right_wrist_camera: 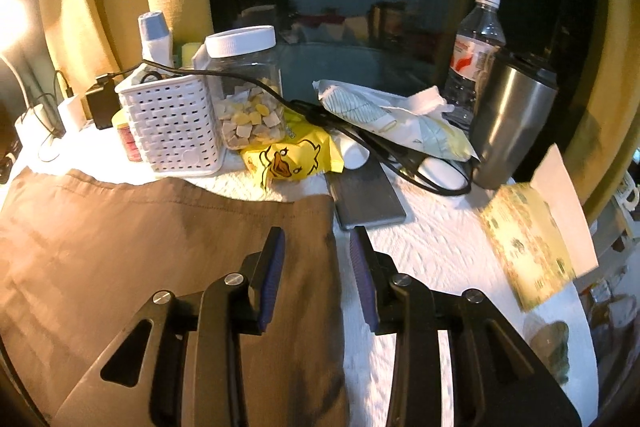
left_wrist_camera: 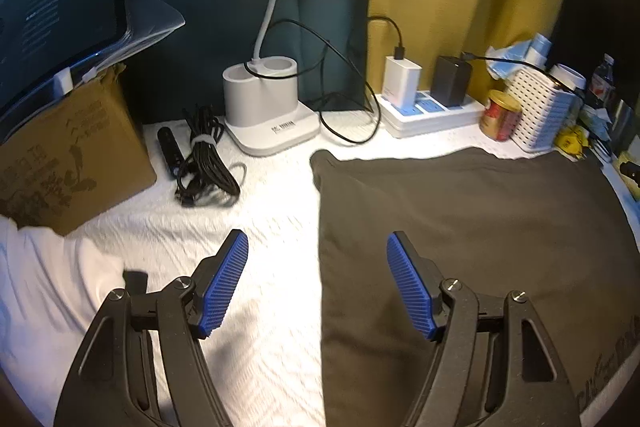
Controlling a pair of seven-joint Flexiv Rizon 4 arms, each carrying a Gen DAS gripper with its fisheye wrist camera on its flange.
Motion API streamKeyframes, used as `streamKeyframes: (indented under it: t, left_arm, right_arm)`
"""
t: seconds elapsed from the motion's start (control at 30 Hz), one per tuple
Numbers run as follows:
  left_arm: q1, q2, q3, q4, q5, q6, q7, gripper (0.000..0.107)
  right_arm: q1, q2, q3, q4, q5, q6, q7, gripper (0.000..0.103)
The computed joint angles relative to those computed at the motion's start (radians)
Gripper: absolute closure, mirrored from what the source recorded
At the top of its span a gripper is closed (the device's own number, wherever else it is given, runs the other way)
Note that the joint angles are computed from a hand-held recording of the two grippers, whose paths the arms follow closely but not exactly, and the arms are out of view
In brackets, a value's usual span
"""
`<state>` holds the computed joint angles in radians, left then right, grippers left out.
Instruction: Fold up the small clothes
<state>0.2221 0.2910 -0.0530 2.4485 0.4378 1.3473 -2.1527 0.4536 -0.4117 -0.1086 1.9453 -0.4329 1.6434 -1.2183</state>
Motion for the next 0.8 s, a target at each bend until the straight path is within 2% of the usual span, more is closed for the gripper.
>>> streamKeyframes:
  t: [0.37, 0.8]
  left_arm:
    - [-0.048, 0.114, 0.008, 0.106, -0.100, -0.014, 0.057, 0.035]
    - [-0.101, 0.228, -0.023, 0.221, -0.191, -0.038, 0.074, 0.035]
  right_arm:
    - [0.046, 0.121, -0.069, 0.168, 0.000, 0.046, 0.025, 0.067]
    - [0.163, 0.248, -0.222, 0.383, 0.013, 0.096, 0.043, 0.067]
